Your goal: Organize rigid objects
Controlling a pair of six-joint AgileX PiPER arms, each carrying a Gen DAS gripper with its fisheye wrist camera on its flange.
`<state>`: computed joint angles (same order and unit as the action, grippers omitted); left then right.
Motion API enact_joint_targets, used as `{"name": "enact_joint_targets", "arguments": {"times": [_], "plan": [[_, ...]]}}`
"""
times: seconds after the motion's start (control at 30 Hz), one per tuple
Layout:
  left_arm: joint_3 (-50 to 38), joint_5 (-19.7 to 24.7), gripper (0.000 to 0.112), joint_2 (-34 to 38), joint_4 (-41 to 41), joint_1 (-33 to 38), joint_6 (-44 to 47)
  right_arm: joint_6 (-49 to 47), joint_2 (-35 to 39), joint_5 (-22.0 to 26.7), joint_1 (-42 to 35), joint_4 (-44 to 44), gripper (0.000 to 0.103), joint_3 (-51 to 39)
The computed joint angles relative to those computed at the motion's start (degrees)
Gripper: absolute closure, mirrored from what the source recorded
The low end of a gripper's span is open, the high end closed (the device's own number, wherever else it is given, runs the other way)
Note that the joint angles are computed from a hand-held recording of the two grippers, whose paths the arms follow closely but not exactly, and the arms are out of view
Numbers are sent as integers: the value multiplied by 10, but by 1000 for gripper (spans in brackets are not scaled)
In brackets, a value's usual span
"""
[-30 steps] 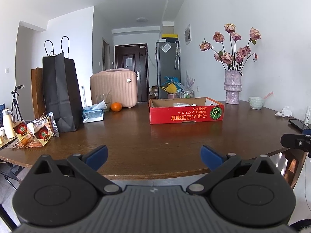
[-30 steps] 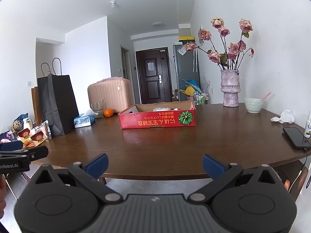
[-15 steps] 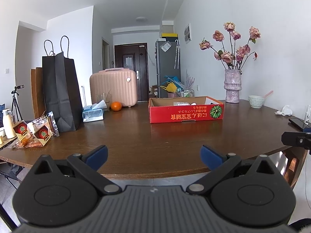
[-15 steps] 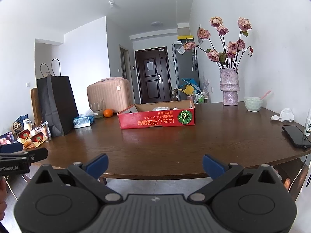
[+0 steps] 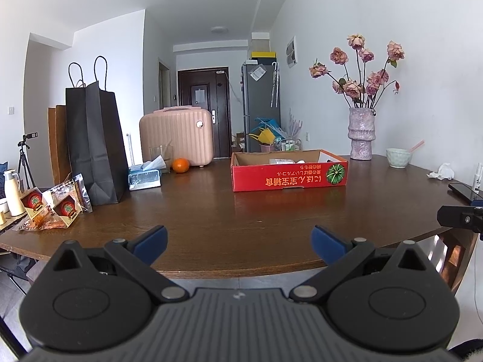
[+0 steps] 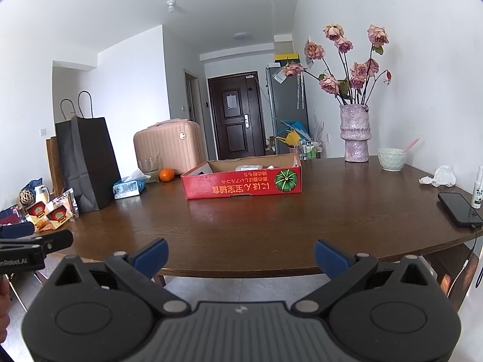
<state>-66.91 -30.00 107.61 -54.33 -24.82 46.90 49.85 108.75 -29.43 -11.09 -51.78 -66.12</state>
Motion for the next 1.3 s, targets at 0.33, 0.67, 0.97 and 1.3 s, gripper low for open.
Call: {"name": "enact_joint_targets", "arguments": {"times": [0.33,0.67,0.97,1.3], "plan": [[1,-1,9,-1,-1,-1,2,3,0,0,1,-5,0,-1],[1,-2,9,-1,2,-1,0,7,0,2,0,-7,0,-1],[2,-1,9,-3,7,-4,2,24,4,5,-1,-22,0,-7],[5,-6,9,-3,6,-6,2,32,4,5,-3,-29,0,-8]]}}
